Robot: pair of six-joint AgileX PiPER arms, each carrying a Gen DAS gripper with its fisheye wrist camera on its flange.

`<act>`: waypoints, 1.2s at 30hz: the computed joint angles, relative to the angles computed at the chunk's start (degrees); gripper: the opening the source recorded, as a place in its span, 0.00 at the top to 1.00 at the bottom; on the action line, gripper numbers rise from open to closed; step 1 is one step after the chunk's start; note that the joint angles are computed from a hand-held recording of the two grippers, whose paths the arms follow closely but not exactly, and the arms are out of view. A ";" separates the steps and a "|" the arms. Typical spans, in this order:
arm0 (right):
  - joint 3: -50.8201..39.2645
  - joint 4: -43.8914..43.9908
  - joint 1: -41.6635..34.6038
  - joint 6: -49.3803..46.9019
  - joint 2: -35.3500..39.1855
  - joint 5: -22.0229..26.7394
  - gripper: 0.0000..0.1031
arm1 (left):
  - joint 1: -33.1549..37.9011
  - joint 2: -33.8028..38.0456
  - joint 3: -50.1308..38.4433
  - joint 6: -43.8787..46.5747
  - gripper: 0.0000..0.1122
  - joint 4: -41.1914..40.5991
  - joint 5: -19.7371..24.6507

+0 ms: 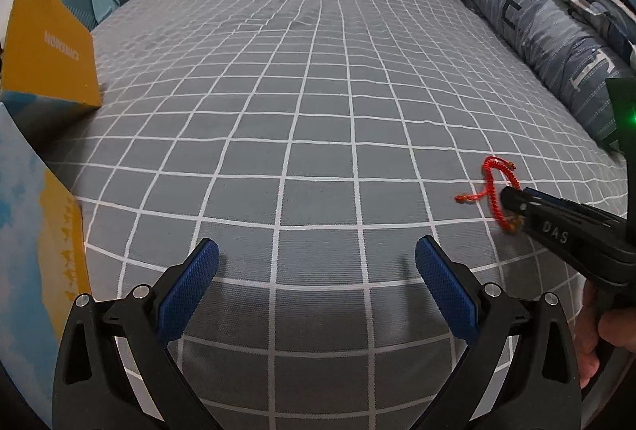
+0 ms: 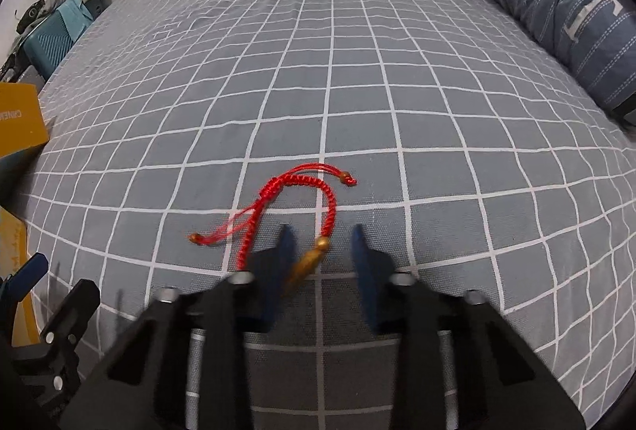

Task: Organize jewelry
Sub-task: 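Grasp the red string bracelet by its gold bar with the right gripper, then lift and carry the red string bracelet with the right gripper into the box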

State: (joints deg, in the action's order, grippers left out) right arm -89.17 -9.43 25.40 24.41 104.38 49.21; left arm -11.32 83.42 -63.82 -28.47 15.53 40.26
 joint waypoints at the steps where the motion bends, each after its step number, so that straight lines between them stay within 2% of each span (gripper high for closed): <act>1: 0.12 0.03 -0.06 -0.05 -0.09 -0.17 0.88 | -0.02 0.17 -0.08 0.01 0.13 0.04 -0.04; 4: 0.90 0.53 -0.38 -0.11 -0.71 -0.70 0.93 | -0.33 -0.03 0.21 -0.37 0.13 0.36 -0.17; 14: 3.06 -0.42 -0.30 1.05 -3.37 -1.49 0.93 | -1.54 -1.09 0.11 -1.39 0.13 1.36 0.33; 36: 3.83 -3.21 0.89 2.77 -7.76 0.51 0.93 | -4.71 -4.06 -1.29 -3.35 0.13 2.39 3.35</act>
